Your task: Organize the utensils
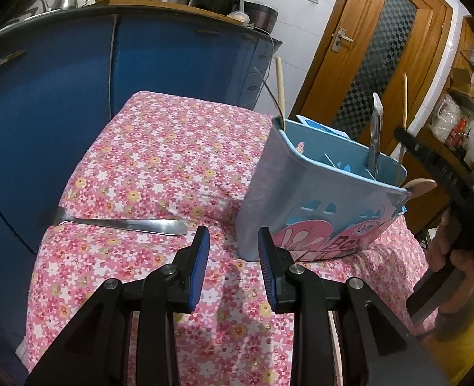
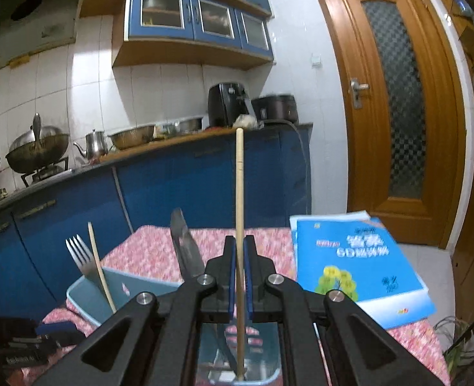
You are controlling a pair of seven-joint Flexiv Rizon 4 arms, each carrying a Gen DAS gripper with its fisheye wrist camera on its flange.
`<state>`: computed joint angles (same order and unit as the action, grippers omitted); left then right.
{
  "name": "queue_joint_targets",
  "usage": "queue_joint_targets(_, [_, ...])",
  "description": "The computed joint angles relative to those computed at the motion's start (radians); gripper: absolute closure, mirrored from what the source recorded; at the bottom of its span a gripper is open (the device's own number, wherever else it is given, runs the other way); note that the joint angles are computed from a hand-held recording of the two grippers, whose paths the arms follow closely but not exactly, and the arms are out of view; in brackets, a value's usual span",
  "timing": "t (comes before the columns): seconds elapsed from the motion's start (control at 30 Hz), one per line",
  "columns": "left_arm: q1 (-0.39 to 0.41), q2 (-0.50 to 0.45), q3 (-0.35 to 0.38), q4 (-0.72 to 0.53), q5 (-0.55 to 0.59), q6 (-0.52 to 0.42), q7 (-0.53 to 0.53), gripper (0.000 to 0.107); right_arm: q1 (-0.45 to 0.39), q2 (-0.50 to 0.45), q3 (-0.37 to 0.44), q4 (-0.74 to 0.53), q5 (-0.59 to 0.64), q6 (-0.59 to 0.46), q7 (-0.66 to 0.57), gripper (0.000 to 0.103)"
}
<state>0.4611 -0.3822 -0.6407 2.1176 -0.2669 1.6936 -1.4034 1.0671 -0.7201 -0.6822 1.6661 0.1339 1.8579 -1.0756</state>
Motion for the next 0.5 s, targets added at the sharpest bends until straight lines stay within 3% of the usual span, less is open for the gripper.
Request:
queue_joint_targets(0.07, [0.005,0.006,-0.001,0.004,-0.003,0.003,-0.006,0.076,-0.018,0.014,0.03,0.011,-0.002,0.007,0.001,0.091])
queue_joint_targets(0.13, [0.011,0.013,-0.004,0.008,-0.004,0.002,-0.009,0.076,-0.036,0.03,0.059,0.022,-0.003,0.008,0.001,0.073])
queue_joint_targets(0.2, [0.011,0.023,0.002,0.012,-0.005,0.003,-0.011,0.076,-0.05,0.042,0.083,0.031,-0.003,0.013,-0.001,0.063])
queue_joint_targets(0.4, [0.003,0.066,0.052,0.03,-0.026,0.006,-0.012,0.076,-0.056,0.078,0.116,0.071,0.036,0.039,0.0,0.047])
queue_joint_targets(0.5, [-0.029,0.083,0.118,0.033,-0.04,0.008,-0.018,0.076,-0.043,0.098,0.113,0.093,0.069,0.057,-0.008,0.039])
